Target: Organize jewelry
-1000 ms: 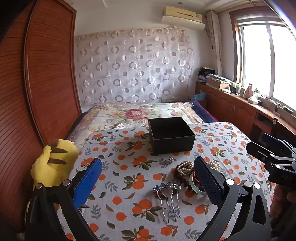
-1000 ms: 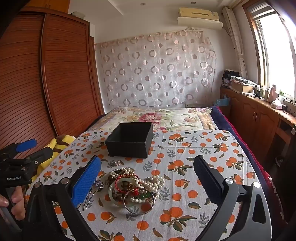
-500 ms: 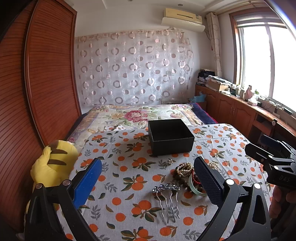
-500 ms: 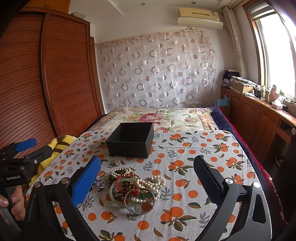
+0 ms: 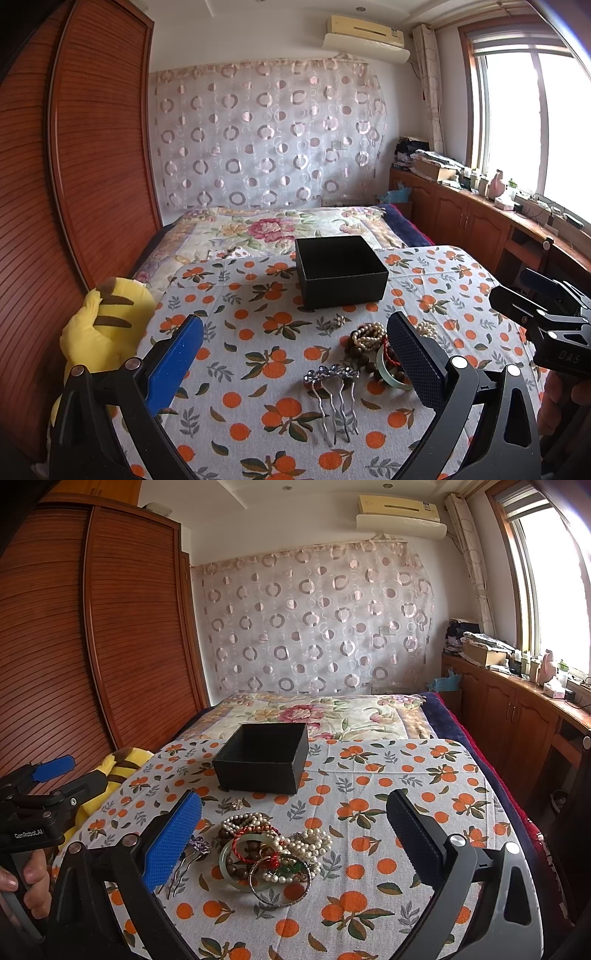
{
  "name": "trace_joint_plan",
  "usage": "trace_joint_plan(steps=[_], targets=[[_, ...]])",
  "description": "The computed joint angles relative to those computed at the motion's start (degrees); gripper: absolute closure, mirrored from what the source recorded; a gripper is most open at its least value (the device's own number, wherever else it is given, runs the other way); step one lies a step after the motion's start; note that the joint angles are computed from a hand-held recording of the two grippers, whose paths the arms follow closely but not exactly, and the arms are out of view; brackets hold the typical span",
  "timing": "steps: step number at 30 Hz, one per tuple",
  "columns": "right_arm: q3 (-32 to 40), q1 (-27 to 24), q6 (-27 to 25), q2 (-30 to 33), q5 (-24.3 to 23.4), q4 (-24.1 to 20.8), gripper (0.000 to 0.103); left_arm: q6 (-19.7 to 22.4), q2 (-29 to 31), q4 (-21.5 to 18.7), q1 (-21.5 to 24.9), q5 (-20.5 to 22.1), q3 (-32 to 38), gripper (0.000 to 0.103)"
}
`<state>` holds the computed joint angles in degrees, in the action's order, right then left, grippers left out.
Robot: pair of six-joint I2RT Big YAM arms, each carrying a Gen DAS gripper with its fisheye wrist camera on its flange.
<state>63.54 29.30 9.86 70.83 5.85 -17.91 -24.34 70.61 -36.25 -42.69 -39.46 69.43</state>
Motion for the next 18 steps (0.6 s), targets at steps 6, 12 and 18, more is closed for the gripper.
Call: trace_joint_plan(steps=[6,12,18], targets=[[0.0,0.0,0.0,0.0,0.0,-0.1,0.002,-0.1,0.1,-0.4,-0.2,-0.1,0.6,0.006],[0.1,0.1,0.0,0.0,0.0,-0.1,0.002,-0.4,0.4,-1.2,-0.6,-0.4,1.5,0.006],[0.1,0.1,0.0,0.0,0.2,-0.1,0.002,-0.4,0.3,-1.2,-0.6,-0.4,1.5,0.006]])
